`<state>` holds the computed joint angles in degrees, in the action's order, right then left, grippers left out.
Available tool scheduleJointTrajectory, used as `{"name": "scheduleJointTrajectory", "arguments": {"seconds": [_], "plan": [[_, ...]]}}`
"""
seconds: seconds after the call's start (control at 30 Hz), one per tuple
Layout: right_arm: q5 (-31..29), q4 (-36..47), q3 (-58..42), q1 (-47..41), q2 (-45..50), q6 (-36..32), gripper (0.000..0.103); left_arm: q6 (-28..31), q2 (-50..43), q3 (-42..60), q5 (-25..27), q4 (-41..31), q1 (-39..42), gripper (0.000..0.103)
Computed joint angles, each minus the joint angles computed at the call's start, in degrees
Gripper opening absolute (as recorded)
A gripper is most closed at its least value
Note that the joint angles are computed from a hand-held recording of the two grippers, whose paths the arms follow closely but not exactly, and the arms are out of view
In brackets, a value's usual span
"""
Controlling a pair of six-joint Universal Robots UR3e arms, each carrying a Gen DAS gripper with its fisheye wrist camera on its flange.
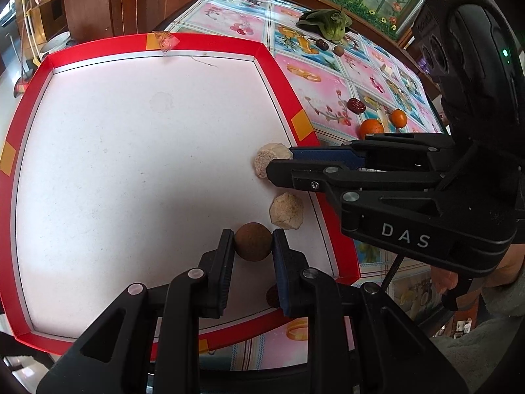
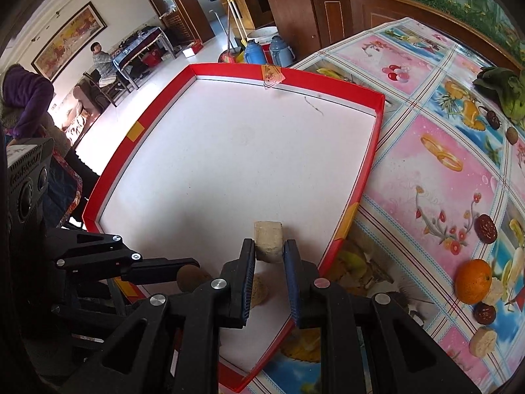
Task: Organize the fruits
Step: 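Lower the kiwi into the tray with left tool while right tool releases its cube, then move both open tools back over the fruit on the table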
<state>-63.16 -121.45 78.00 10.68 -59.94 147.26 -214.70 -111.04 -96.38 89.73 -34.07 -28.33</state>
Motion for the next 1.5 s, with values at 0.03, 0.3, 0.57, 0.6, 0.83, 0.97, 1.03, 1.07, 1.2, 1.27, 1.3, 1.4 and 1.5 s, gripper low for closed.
{"name": "scheduleJointTrajectory", "arguments": {"seconds": [0.03,0.3,0.57,0.6,0.83,0.97,1.03,1.07,1.2,1.27,1.3,1.4,1.5], "plan": [[-0.08,-0.12,-0.03,0.05,0.03,-0.01,0.018,0.11,0.00,0.05,0.09,-0.10,-0.05,0.021],[1.16,0.02,1.29,-0.78,-1.86,0.11,0.024,-0.14,-0.14,0.64,0.33,-0.58,-0.11,0.021],[4.97,1.41,6.25,-6.08,-8.43,-0.19,0.030,-0.72,-0.29,2.55,1.87,-1.64,-0.65,0.055],[5.32,1.59,6.97,-6.93,-9.21,-0.24,0.030,-0.79,-0.29,2.79,2.06,-1.73,-0.68,0.055],[6.12,1.00,14.72,-15.05,-15.69,-0.72,0.037,-0.48,-1.42,6.35,2.70,-2.40,-1.19,0.055],[6.45,1.42,18.57,-20.62,-18.94,-1.12,0.040,1.28,-4.01,11.32,2.62,-4.16,-1.84,0.055],[6.40,1.88,20.06,-23.32,-20.26,-1.45,0.040,2.14,-5.96,14.67,2.27,-5.31,-2.19,0.055],[6.29,1.86,20.84,-24.56,-20.87,-1.51,0.040,2.55,-6.88,16.21,2.07,-5.81,-2.35,0.055],[5.78,1.85,23.21,-28.40,-22.63,-1.56,0.040,4.23,-11.16,23.16,1.09,-8.22,-3.10,0.055],[5.67,1.62,24.11,-29.67,-23.25,-1.60,0.041,4.85,-13.72,27.44,0.64,-9.58,-3.54,0.055],[5.58,1.70,24.38,-30.28,-23.52,-1.72,0.041,4.88,-14.90,29.24,0.41,-9.83,-3.69,0.055],[5.46,2.04,25.09,-31.72,-24.31,-2.23,0.041,3.09,-18.15,34.22,-0.35,-10.03,-3.91,0.055],[5.28,2.53,24.98,-32.69,-24.20,-2.98,0.041,3.94,-22.21,41.79,-0.59,-13.87,-4.55,0.055]]}}
